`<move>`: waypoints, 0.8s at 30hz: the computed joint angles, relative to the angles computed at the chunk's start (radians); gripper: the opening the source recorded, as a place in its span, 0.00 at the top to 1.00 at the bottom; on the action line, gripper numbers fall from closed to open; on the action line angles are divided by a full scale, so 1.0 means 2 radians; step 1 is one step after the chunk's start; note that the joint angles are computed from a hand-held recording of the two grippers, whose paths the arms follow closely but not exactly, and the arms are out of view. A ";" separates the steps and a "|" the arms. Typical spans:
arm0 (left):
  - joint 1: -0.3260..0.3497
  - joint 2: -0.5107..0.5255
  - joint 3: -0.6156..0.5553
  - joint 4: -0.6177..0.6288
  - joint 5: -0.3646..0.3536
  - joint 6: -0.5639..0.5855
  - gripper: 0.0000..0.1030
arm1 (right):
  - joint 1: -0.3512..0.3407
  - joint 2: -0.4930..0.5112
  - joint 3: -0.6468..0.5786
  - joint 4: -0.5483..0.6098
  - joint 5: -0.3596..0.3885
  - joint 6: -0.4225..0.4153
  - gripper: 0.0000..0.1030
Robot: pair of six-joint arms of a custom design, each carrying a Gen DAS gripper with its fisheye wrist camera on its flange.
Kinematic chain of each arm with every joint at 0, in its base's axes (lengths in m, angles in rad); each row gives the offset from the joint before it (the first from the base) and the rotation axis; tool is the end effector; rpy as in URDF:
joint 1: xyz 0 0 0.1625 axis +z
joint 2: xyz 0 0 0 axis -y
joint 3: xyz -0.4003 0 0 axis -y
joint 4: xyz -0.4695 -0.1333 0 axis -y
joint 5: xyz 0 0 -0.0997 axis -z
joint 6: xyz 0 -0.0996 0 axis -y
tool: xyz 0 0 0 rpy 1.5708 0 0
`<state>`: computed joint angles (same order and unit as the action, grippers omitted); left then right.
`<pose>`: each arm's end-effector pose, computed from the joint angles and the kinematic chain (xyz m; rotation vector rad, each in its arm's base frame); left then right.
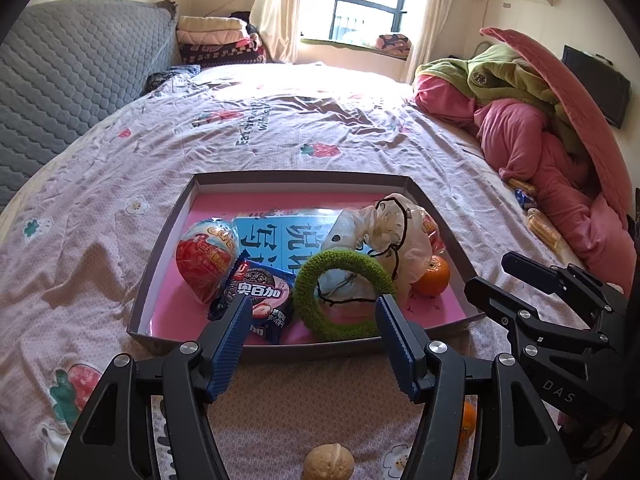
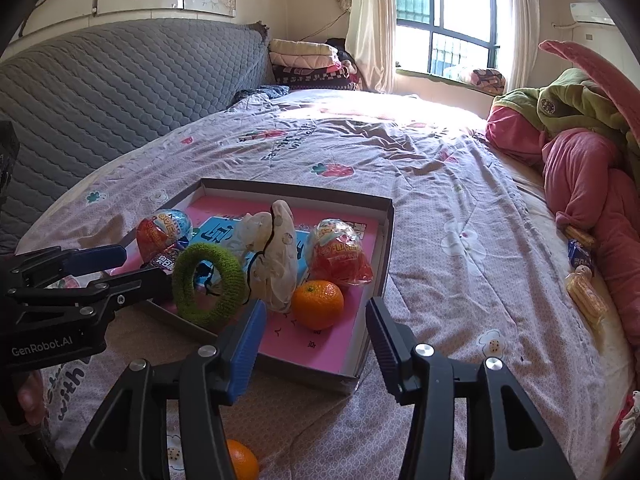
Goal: Organize objects
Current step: 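Withdraw both tools and move toward the walnut and remaining orange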
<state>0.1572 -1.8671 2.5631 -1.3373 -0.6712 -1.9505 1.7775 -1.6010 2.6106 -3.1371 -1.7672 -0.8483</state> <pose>-0.2172 -0.2484 0.1274 -0.0661 2.1362 -1.1124 0.1882 -0.3427 0.1349 1.2984 -2.3803 0.6508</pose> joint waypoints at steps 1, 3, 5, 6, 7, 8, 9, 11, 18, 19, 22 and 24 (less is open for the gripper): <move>-0.004 0.001 -0.002 0.007 -0.002 -0.006 0.36 | 0.000 -0.006 0.002 0.004 0.004 0.000 0.46; -0.013 0.001 -0.005 0.020 -0.008 -0.017 0.36 | -0.001 -0.019 0.006 0.012 0.014 0.000 0.45; -0.023 0.002 -0.008 0.033 -0.015 -0.030 0.36 | 0.000 -0.031 0.009 0.020 0.021 -0.001 0.45; -0.028 0.003 -0.010 0.038 -0.018 -0.035 0.36 | 0.001 -0.037 0.011 0.022 0.024 -0.004 0.44; -0.032 0.005 -0.012 0.044 -0.022 -0.040 0.36 | 0.002 -0.042 0.014 0.023 0.025 -0.006 0.44; -0.037 0.005 -0.014 0.049 -0.024 -0.043 0.36 | 0.003 -0.047 0.017 0.026 0.027 -0.008 0.43; -0.041 0.006 -0.015 0.052 -0.028 -0.046 0.36 | 0.003 -0.053 0.020 0.029 0.029 -0.010 0.43; -0.051 0.007 -0.017 0.058 -0.036 -0.052 0.36 | 0.003 -0.063 0.026 0.034 0.031 -0.012 0.42; -0.081 0.014 -0.018 0.069 -0.067 -0.069 0.35 | 0.003 -0.099 0.051 0.048 0.038 -0.025 0.39; -0.084 0.014 -0.017 0.067 -0.071 -0.068 0.35 | 0.002 -0.104 0.055 0.048 0.038 -0.028 0.39; -0.096 0.019 -0.015 0.067 -0.085 -0.070 0.34 | -0.004 -0.126 0.069 0.055 0.045 -0.034 0.38; -0.102 0.022 -0.013 0.062 -0.094 -0.069 0.34 | -0.012 -0.149 0.078 0.073 0.053 -0.038 0.37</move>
